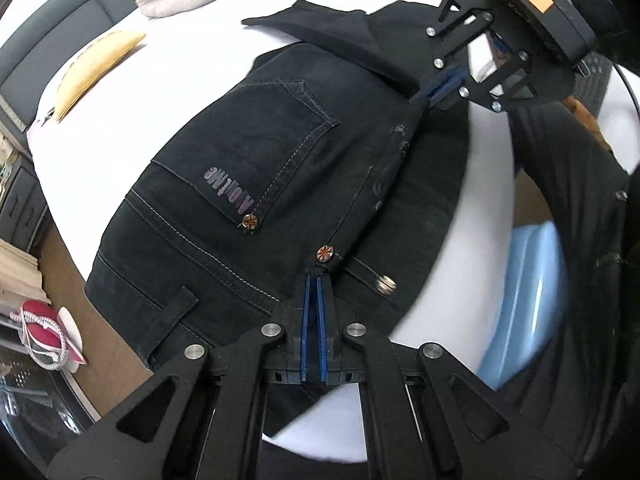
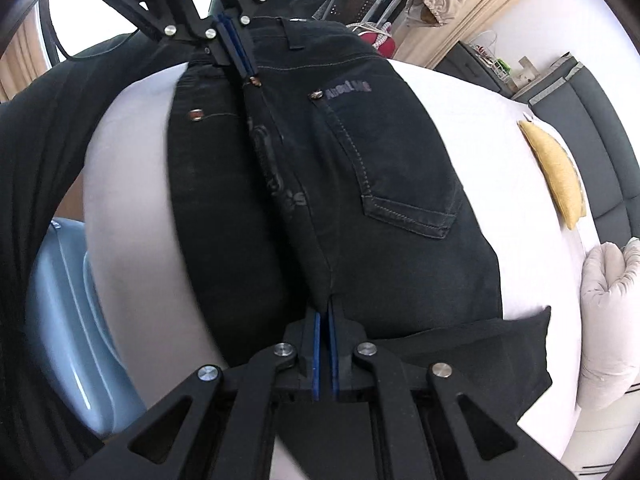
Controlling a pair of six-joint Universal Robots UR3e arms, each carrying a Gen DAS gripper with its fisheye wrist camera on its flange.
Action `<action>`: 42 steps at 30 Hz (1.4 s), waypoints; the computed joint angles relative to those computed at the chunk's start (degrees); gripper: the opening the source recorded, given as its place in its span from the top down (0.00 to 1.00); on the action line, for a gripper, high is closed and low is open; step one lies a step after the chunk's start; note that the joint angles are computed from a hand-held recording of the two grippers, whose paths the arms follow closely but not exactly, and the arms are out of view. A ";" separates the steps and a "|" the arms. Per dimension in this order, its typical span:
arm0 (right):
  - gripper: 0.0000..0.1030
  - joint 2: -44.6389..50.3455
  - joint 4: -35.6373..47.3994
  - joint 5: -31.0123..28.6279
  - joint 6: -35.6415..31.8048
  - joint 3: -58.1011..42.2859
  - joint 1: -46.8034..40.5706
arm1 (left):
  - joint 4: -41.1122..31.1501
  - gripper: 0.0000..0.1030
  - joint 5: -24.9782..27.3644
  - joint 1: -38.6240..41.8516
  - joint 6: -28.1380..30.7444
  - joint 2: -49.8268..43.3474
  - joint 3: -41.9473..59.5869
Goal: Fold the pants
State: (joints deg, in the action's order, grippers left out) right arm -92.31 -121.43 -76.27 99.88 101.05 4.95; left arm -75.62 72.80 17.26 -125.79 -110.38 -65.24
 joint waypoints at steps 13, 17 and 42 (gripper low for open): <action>0.95 -13.74 -5.55 -2.89 -1.75 15.10 -0.10 | 2.59 1.00 1.09 1.48 -0.42 5.65 -8.96; 0.95 -18.22 -4.83 -2.49 -2.57 18.64 -1.52 | 1.39 1.00 0.23 2.59 1.13 6.53 -8.75; 0.94 -23.44 -9.84 -2.05 -2.05 27.30 -2.71 | 6.15 1.00 -3.27 -4.73 -17.49 -7.97 4.26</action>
State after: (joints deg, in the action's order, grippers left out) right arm -115.75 -131.27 -78.32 97.84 128.35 2.24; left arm -69.46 69.53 12.53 -143.28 -118.35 -60.98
